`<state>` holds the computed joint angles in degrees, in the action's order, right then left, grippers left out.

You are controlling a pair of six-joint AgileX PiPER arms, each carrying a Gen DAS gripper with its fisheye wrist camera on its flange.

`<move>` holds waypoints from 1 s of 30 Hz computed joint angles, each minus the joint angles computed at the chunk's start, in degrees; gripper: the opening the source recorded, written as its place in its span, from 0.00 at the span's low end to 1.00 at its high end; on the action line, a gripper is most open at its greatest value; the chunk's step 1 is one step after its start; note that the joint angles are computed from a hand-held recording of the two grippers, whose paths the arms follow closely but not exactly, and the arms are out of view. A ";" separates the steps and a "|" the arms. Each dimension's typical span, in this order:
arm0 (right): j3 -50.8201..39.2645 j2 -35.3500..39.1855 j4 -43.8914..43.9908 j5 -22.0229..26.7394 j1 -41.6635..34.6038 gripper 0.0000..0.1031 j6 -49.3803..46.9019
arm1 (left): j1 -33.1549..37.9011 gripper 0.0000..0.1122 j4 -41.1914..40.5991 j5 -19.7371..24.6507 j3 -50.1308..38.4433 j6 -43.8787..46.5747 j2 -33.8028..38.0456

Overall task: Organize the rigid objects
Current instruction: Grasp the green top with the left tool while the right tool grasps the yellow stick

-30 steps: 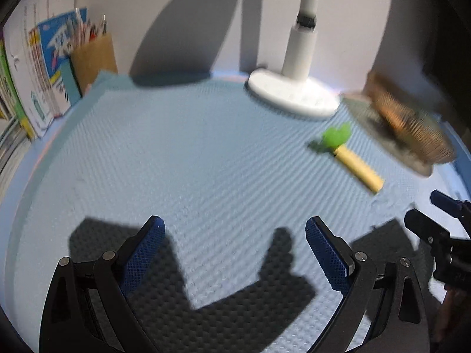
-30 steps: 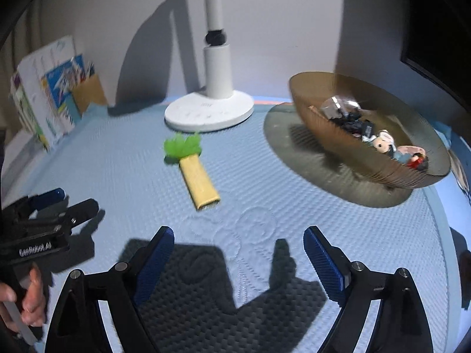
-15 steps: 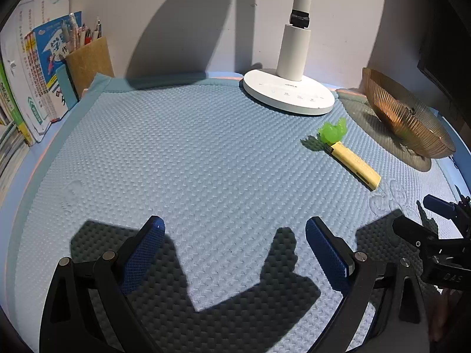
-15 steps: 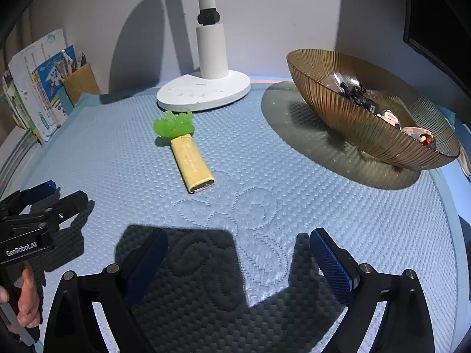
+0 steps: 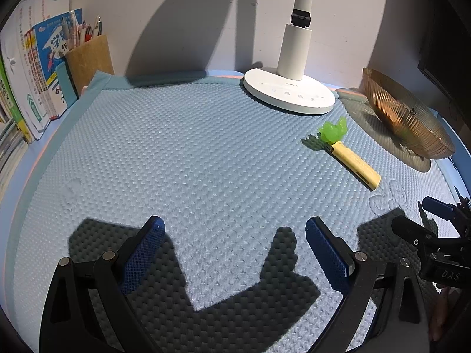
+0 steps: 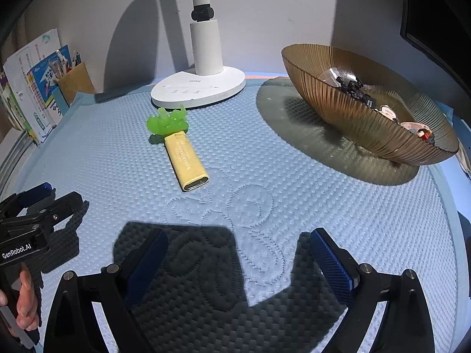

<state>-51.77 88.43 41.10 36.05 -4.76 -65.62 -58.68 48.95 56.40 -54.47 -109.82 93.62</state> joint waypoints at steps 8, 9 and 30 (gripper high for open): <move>-0.67 0.73 -0.46 0.63 -0.34 0.94 0.08 | 0.32 0.86 -0.35 -0.38 0.09 0.11 -0.09; -0.65 0.73 -0.46 0.60 -0.32 0.94 0.10 | 0.27 0.86 -0.39 -0.30 0.01 0.07 -0.05; -10.59 5.28 -3.24 11.59 1.61 0.94 6.89 | 10.41 0.85 -4.53 -12.61 -4.43 20.39 -3.15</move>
